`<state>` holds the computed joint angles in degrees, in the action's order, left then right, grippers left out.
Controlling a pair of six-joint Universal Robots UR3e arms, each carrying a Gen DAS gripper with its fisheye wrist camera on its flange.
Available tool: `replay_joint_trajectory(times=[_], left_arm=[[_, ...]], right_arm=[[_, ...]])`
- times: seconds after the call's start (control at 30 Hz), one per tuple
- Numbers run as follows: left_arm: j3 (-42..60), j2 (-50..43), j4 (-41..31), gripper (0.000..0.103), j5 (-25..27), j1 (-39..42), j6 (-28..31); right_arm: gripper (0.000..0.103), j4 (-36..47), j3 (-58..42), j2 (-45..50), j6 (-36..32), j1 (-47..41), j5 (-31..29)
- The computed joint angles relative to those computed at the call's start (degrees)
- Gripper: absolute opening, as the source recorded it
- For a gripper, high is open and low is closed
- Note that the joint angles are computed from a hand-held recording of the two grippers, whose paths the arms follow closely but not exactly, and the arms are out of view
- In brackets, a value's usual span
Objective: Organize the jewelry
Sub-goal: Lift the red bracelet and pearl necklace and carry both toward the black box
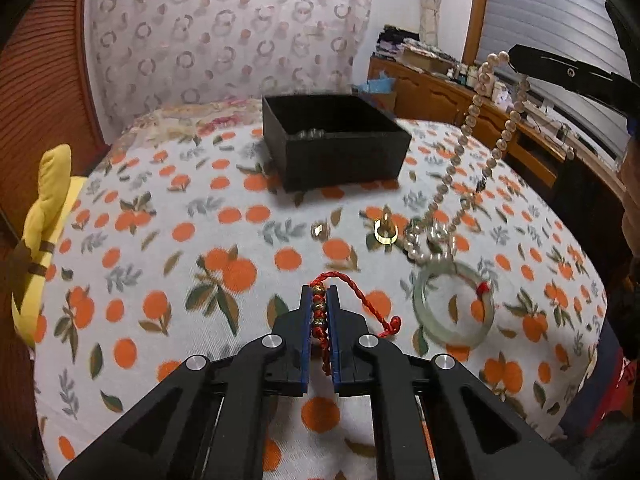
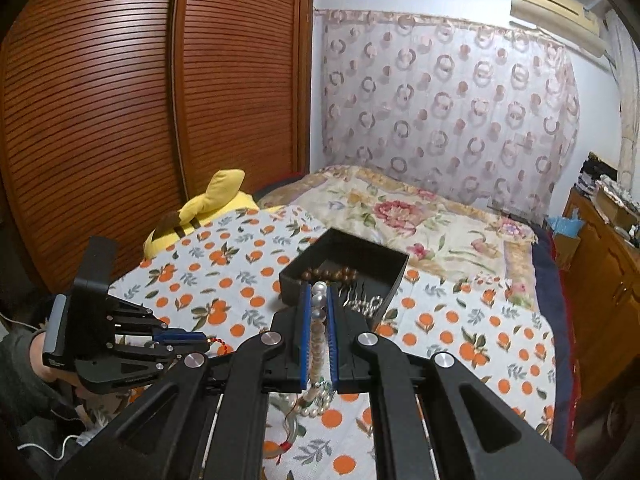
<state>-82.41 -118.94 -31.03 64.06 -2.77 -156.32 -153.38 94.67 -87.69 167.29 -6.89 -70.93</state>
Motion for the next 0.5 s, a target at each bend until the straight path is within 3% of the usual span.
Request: replay_joint_trajectory(times=[0.5], left_arm=[[14.68,-4.58,-3.94,0.006,-0.06,-1.76,-3.57]], right_arm=[[0.009,4.97,-17.5,7.83,1.63,0.39,-1.85]])
